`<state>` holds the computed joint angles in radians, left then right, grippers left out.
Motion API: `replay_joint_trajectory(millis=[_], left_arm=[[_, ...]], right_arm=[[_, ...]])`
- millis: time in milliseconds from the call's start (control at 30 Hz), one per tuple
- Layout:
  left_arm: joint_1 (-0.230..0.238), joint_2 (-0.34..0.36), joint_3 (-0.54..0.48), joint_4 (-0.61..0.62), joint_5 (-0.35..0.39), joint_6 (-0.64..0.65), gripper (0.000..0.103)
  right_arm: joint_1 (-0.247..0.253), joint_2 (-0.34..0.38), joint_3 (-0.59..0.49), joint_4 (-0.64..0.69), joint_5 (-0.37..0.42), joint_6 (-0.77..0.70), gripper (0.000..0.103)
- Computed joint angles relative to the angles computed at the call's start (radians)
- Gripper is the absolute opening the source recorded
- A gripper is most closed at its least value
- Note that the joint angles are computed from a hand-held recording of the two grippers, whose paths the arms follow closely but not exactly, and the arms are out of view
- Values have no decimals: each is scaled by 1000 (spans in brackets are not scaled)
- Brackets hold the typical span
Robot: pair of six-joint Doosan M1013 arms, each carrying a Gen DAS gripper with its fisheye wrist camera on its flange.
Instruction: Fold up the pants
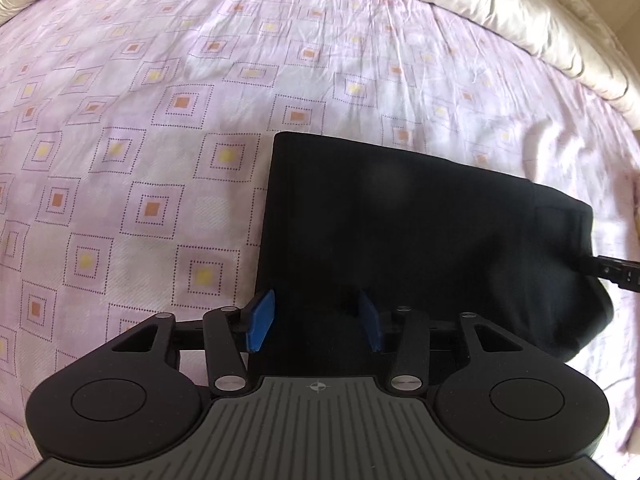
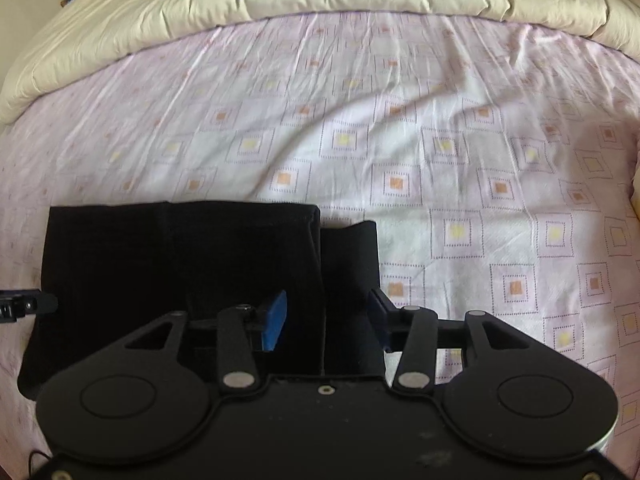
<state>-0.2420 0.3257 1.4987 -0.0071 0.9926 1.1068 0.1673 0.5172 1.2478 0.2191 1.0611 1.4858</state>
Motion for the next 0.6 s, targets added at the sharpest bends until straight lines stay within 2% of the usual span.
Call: replay_joint_trajectory(millis=[100,267,433,600], left_arm=[[2,21,-22,3,33,-3,65],[17,47,-41,-45,52,-14,80],[0,73,-69,-23,81,-1,102],[-20,94,-95,38,115,-71,103]], right_arm=[[-5,-3,17,26,-19,12,58],[-11,3,25,61,-29,17,68],[-26,11,34,112,-44,31,79],[-35,17,35,155,-45,19,84]])
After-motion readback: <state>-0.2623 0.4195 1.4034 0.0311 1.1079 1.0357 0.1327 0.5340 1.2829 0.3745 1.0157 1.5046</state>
